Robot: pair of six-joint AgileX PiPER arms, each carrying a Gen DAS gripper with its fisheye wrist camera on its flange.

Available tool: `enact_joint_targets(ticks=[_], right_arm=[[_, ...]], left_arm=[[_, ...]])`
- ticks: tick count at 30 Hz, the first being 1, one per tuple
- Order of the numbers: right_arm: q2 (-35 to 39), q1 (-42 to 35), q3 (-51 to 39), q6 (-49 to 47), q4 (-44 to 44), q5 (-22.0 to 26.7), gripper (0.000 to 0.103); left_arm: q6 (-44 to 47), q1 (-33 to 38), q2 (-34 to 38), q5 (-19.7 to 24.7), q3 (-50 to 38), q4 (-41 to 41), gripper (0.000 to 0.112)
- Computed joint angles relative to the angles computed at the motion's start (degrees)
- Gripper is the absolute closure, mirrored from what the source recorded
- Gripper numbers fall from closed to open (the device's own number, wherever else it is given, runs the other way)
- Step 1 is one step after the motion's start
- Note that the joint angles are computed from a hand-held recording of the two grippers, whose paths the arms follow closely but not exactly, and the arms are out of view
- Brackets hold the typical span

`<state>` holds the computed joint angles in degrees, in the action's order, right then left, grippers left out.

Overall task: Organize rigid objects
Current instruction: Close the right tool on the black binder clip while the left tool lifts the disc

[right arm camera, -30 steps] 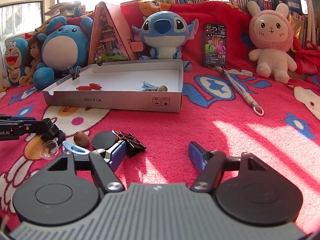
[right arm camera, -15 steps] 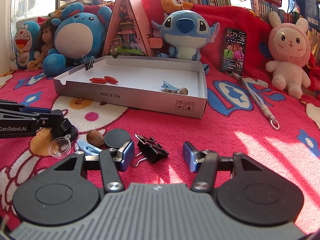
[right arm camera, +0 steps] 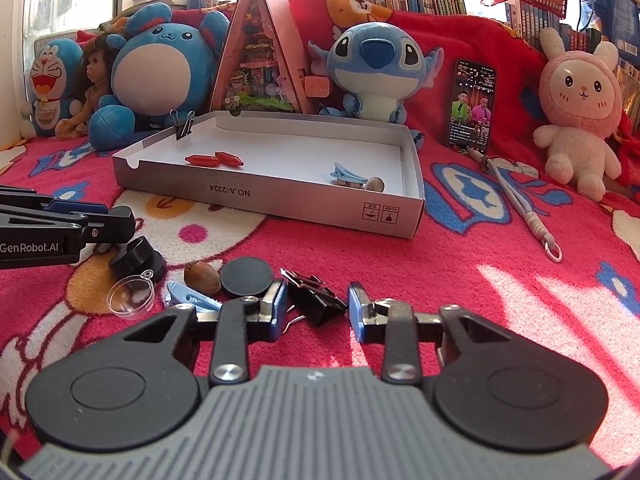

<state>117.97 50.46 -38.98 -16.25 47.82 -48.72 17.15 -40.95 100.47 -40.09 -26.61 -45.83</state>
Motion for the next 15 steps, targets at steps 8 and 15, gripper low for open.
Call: enact_joint_targets(ticks=[8,15], right_arm=[[-1.0,-0.5,-0.3,-1.0,0.9,0.3,0.075],[-1.9,-1.1,-0.3,-0.9,1.2,-0.3,0.078]], left_arm=[[1.6,1.7,-1.4,1.4,-1.4,-0.7,0.082],[3.4,2.9,-2.4,1.7,-2.7,-0.9,0.082]])
